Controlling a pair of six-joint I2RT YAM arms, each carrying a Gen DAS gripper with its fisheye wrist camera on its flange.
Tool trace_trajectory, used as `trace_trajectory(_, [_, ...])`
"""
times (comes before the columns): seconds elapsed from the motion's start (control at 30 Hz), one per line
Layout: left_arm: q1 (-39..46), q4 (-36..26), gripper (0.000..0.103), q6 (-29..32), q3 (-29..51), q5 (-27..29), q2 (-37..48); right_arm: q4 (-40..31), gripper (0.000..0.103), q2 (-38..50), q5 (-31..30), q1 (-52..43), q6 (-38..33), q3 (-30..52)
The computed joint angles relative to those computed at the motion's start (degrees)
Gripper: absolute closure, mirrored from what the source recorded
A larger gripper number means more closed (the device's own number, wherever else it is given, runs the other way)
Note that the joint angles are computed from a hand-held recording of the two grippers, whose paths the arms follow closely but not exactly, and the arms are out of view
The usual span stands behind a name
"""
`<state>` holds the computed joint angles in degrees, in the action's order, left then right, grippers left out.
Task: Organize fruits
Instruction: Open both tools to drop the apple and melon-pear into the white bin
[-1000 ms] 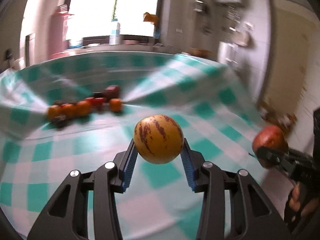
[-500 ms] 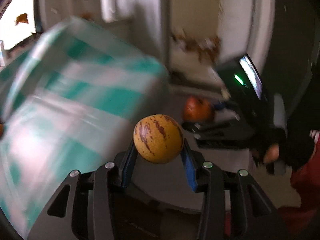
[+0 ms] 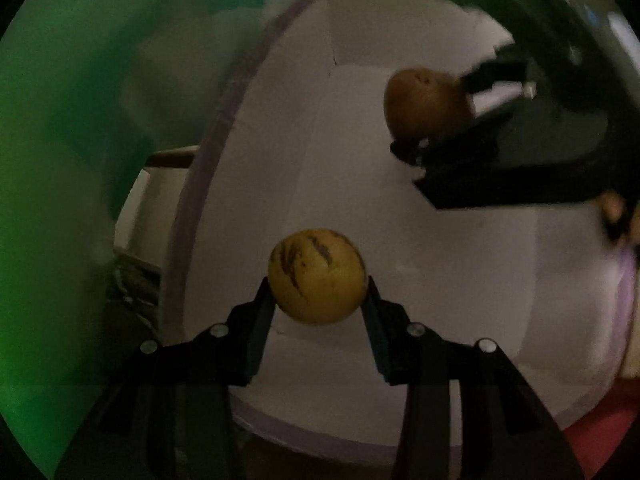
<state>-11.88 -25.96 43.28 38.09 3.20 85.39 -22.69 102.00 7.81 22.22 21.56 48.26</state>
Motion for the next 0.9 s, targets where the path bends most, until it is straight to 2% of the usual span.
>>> trace_trajectory(0.1, [-2.1,4.7,0.058,1.2,-3.5,-4.4,-1.1,-1.6,0.039,2.3,-0.2,0.2,-0.3,1.9])
trace_trajectory(0.2, [-2.7,5.8,0.056,1.6,-3.9,-5.2,-0.9,-3.4,0.039,4.1,-0.5,0.7,-1.0,3.7])
trace_trajectory(0.27, [-3.3,5.2,0.042,1.2,-4.6,-4.7,-2.0,-3.8,0.039,4.6,-0.9,0.4,-0.9,4.0])
trace_trajectory(0.43, [-4.8,5.1,0.03,1.2,-7.7,-3.0,-5.2,-4.9,0.038,5.5,-1.8,-0.7,0.6,4.7])
trace_trajectory(0.47, [-4.5,5.3,0.029,2.0,-8.6,-2.3,-6.4,-5.2,0.036,5.6,-1.9,-0.9,1.0,4.8])
trace_trajectory(0.5, [-3.3,6.0,0.028,3.1,-9.0,-2.2,-7.4,-4.8,0.025,4.9,-1.6,-1.1,1.1,4.2])
trace_trajectory(0.53, [-5.0,5.7,0.026,1.8,-12.2,-1.2,-11.3,-3.7,0.021,3.4,-1.4,-1.5,1.1,3.1])
trace_trajectory(0.57, [-3.8,4.4,0.025,2.6,-12.9,0.8,-14.6,-2.4,0.016,1.0,-1.6,-2.0,1.4,1.8])
trace_trajectory(0.63, [-1.8,1.4,0.025,4.1,-13.1,4.4,-19.8,-2.4,0.016,-3.2,-2.7,-2.4,3.3,-0.1])
trace_trajectory(0.73, [4.1,-6.7,0.025,6.9,-11.8,12.8,-30.2,-1.5,0.016,-10.7,-1.9,-4.0,5.6,-3.1])
trace_trajectory(0.8, [11.5,-14.0,0.023,10.4,-8.3,21.3,-34.7,-0.5,0.015,-18.2,-2.1,-4.7,6.5,-5.1])
trace_trajectory(0.83, [17.8,-20.1,0.022,13.7,-4.4,27.8,-35.4,0.7,0.015,-22.0,-2.1,-4.8,6.6,-6.0])
trace_trajectory(0.9, [27.1,-28.8,0.014,19.5,1.5,36.7,-34.7,4.3,0.015,-32.3,-1.6,-4.4,6.6,-9.0])
